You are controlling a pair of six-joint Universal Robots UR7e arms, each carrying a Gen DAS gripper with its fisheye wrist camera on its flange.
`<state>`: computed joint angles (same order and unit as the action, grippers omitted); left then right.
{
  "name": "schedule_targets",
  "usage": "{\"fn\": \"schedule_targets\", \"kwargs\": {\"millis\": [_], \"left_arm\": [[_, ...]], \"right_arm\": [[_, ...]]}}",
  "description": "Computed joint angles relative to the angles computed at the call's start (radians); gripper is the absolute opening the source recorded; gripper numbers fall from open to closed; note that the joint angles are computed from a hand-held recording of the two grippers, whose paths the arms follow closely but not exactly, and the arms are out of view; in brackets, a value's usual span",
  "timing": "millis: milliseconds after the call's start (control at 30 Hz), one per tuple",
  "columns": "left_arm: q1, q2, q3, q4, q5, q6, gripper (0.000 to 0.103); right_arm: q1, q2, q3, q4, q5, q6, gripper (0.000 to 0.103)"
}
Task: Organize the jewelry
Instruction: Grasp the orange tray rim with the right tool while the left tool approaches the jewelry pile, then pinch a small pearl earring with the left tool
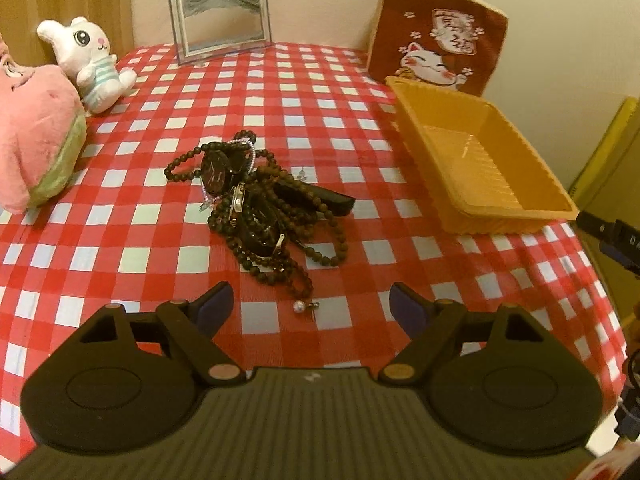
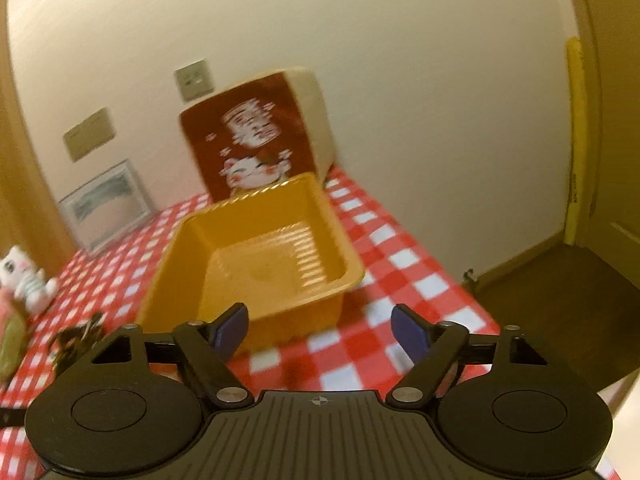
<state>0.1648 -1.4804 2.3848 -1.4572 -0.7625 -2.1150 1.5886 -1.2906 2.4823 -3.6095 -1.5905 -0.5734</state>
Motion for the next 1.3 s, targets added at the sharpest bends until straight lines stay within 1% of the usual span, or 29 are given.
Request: {"fn": "schedule_targets", "kwargs": {"millis": [33,167,200,333,367,567,600,667,767,800,867,933,967,1067,1200,1300], "left_arm": [[0.009,0.004,-0.002,0.0,0.003,-0.003,0.083],[0.045,0.018,-0.01,0.004,0.006,-0.008,0.082],[0.053,0.02,-0.011,0.002,0.006,-0.01,0.082],[0.078,0.026,-0.018,0.006,0.005,-0.019,0.081],[0.082,0.026,-0.02,0.01,0.005,-0.023,0.081],[0.104,0.027,-0.026,0.023,-0.003,-0.034,0.08],[0.107,0.026,-0.025,0.023,-0.005,-0.036,0.08],[0.109,0.025,-0.021,0.017,-0.004,-0.036,0.079],[0.11,0.026,-0.017,0.005,-0.011,-0.034,0.078],[0.111,0.026,-0.016,0.002,-0.013,-0.033,0.078],[0.11,0.029,-0.014,-0.007,-0.016,-0.029,0.078],[0.109,0.032,-0.01,-0.021,-0.019,-0.02,0.077],[0.108,0.033,-0.006,-0.032,-0.019,-0.013,0.076],[0.104,0.036,0.005,-0.067,-0.018,0.011,0.074],[0.099,0.05,0.022,-0.124,-0.005,0.063,0.063],[0.1,0.065,0.026,-0.147,0.01,0.097,0.057]], "right_arm": [[-0.002,0.023,-0.014,-0.018,0.0,0.008,0.071],[-0.004,0.112,-0.076,-0.077,-0.01,0.04,0.064],[-0.006,0.132,-0.089,-0.088,-0.007,0.045,0.061],[-0.019,0.194,-0.138,-0.102,-0.002,0.07,0.048],[-0.021,0.207,-0.146,-0.106,-0.001,0.075,0.047],[-0.033,0.265,-0.19,-0.12,0.016,0.083,0.033],[-0.033,0.272,-0.195,-0.121,0.014,0.084,0.029],[-0.034,0.282,-0.204,-0.116,0.013,0.089,0.024],[-0.034,0.291,-0.212,-0.113,0.02,0.081,0.015],[-0.032,0.291,-0.212,-0.111,0.021,0.076,0.011],[-0.029,0.29,-0.213,-0.104,0.022,0.062,0.01],[-0.03,0.274,-0.216,-0.068,0.03,0.063,0.008],[-0.034,0.264,-0.216,-0.049,0.044,0.057,0.008],[-0.032,0.237,-0.214,-0.012,0.055,0.026,0.007],[-0.029,0.189,-0.202,0.032,0.065,-0.013,0.006],[-0.029,0.154,-0.194,0.07,0.064,-0.031,0.006]]}}
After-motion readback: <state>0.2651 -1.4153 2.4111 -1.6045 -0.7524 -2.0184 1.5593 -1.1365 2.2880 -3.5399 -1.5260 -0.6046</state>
